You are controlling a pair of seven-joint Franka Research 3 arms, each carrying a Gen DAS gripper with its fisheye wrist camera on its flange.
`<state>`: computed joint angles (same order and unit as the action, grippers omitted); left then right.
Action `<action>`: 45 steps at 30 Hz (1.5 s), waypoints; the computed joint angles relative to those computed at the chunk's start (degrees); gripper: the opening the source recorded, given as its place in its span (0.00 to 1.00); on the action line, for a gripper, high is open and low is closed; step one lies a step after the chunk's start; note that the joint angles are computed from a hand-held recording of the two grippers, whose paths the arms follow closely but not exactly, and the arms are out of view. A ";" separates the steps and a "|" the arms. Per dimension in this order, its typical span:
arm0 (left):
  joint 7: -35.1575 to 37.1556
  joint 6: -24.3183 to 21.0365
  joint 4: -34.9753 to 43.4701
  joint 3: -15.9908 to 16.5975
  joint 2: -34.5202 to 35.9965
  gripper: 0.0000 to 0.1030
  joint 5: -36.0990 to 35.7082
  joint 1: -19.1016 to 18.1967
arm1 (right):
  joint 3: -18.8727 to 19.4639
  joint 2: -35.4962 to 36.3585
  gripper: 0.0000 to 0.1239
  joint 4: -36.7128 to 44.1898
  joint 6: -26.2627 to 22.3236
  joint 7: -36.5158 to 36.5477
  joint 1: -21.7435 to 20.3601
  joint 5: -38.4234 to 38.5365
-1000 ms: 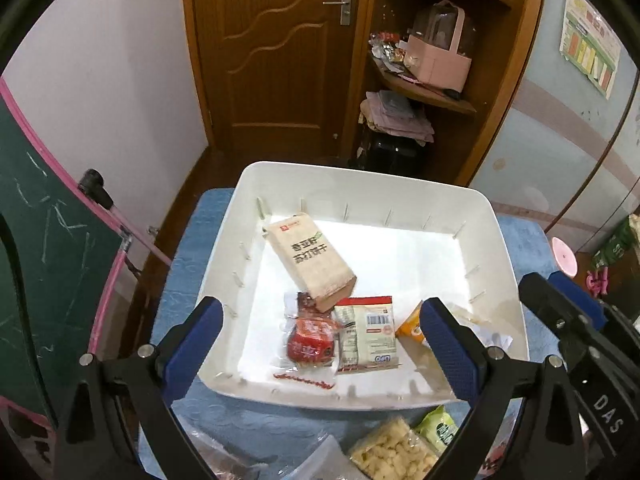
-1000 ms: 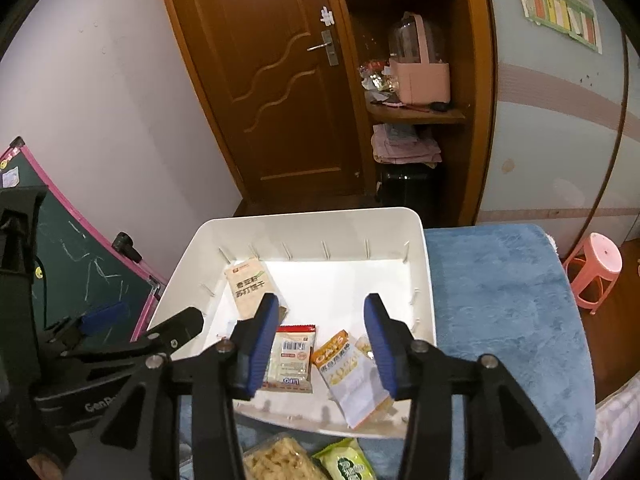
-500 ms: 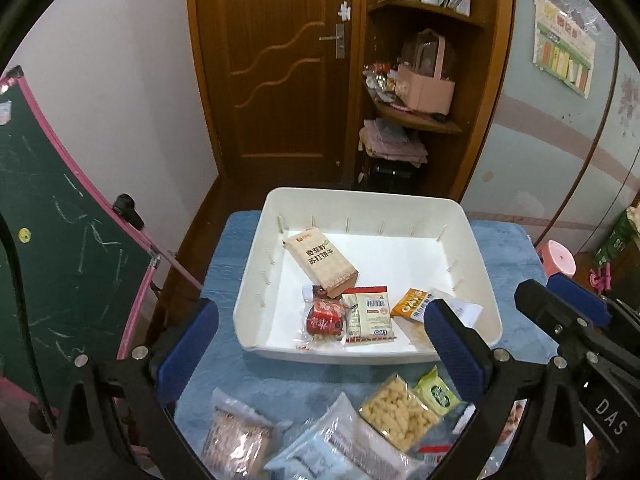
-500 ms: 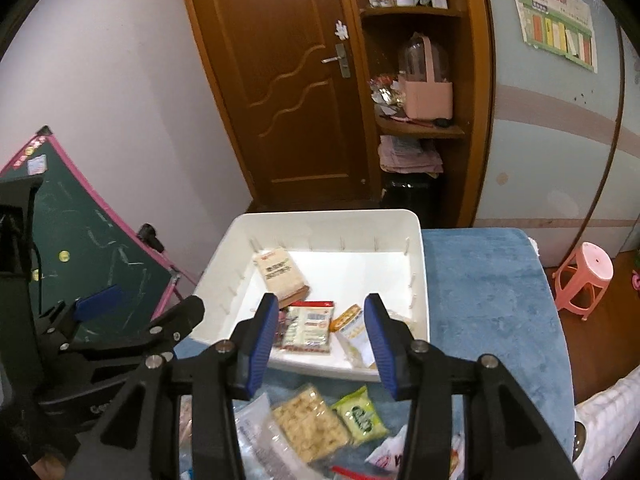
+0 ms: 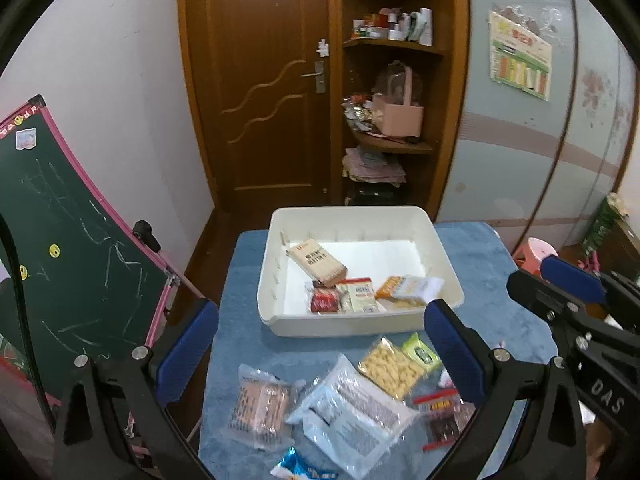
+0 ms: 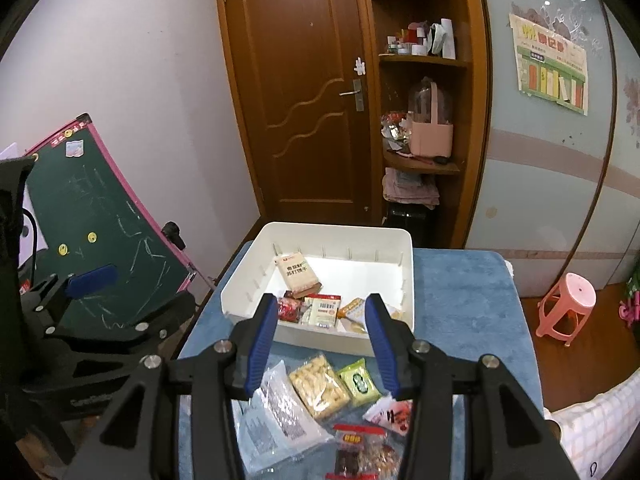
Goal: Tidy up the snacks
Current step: 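Move both tools back to the table snacks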
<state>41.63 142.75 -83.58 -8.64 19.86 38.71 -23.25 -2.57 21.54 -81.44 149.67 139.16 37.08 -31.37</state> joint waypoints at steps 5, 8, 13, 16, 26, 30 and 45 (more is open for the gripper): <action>-0.77 4.16 -8.61 -1.08 -5.26 0.99 0.07 0.93 | 0.53 -4.05 0.38 -6.80 1.48 1.27 0.15 -2.02; -1.89 6.40 -12.65 -1.41 -7.48 0.99 1.65 1.29 | 1.15 -6.03 0.38 -10.45 1.83 2.39 -0.11 -4.10; -1.46 9.44 -17.67 -2.56 -9.25 0.99 -0.16 3.03 | 3.26 -8.34 0.38 -15.91 2.77 2.62 -2.02 -3.72; -0.42 10.70 -20.37 -3.07 -9.40 0.99 -2.96 3.98 | 3.89 -9.14 0.38 -18.64 3.82 3.37 -2.71 -3.43; -6.76 6.83 -26.29 -2.39 -7.17 0.99 -6.94 4.02 | 6.41 -5.36 0.38 -20.90 7.06 -5.87 -4.45 9.08; -10.97 3.82 -26.43 -1.79 -5.54 0.99 -6.63 3.80 | 6.23 -2.99 0.38 -19.94 8.31 -10.74 -3.99 13.60; -15.62 -0.76 -24.80 -3.52 2.55 0.99 -19.73 6.87 | 5.40 4.98 0.38 -14.47 7.51 -21.87 -2.99 27.44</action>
